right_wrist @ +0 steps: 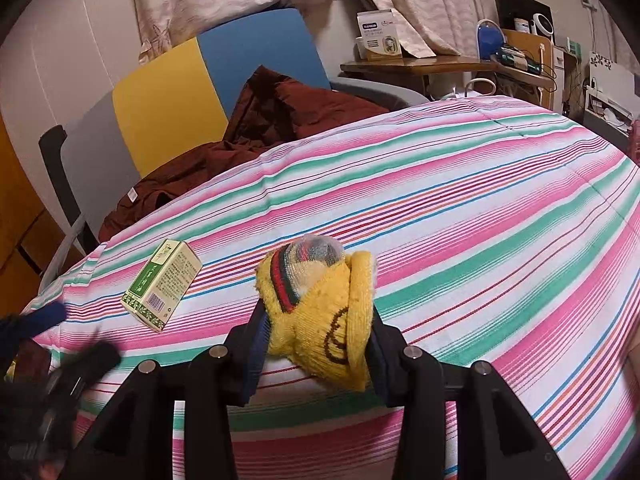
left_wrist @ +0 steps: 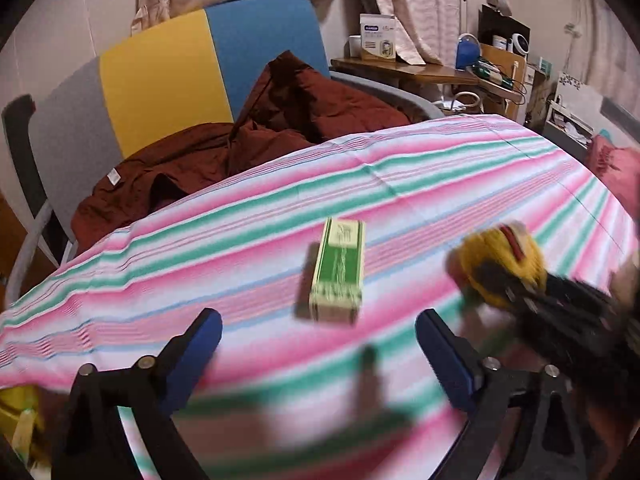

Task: Organize objects
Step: 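Grasp the green essential-oil box with the left tool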

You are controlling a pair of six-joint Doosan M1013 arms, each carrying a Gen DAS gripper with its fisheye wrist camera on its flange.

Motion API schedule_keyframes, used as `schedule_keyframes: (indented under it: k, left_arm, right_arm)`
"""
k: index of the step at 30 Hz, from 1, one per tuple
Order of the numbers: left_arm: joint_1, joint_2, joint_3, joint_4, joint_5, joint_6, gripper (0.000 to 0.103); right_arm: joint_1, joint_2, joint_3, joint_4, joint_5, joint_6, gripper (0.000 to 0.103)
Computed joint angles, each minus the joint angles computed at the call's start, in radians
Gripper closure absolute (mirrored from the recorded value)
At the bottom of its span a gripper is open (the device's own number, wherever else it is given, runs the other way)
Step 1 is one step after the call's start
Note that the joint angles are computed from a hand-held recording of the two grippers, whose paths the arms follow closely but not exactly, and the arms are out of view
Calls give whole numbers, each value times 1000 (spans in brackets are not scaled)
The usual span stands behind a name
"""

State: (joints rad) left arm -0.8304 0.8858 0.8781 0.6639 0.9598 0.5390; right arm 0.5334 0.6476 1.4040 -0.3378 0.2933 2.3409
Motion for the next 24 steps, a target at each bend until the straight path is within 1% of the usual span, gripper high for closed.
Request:
schedule_keyframes:
  k: [4, 6, 7, 9, 10, 11, 12, 16, 20, 23, 24]
  left_arm:
    - [8, 52, -74, 7, 27, 47, 9]
    - [10, 83, -121, 3, 56, 87, 21]
    - [12, 96, -141, -13, 66, 110, 25]
    - [17, 115, -172, -61, 85, 159, 45]
    - [19, 106, -155, -61, 51, 148, 54]
    - [18, 105, -154, -53, 50, 143, 70]
    - [18, 104, -151, -52, 48, 141, 72]
    - [10, 83, -107, -12, 36, 93, 72]
    - [-15, 40, -20, 92, 27, -17, 72]
    - [-42, 0, 60, 199, 16, -118, 72]
    - [-50, -14, 86, 231, 9, -152, 72]
  right_arm:
    - [3, 2, -1, -38, 2, 43, 59]
    - [4, 3, 0, -58, 1, 62, 59]
    - [5, 2, 1, -68, 0, 71, 59]
    - [8, 2, 2, -102, 3, 100, 59]
    - [10, 3, 1, -118, 5, 114, 59]
    - [12, 3, 1, -134, 7, 126, 59]
    - [13, 4, 1, -149, 9, 137, 59]
    - [16, 4, 2, -186, 12, 170, 59]
    - [22, 3, 1, -234, 24, 203, 59]
    - [32, 0, 2, -327, 30, 270, 59]
    - [37, -3, 6, -388, 31, 320, 59]
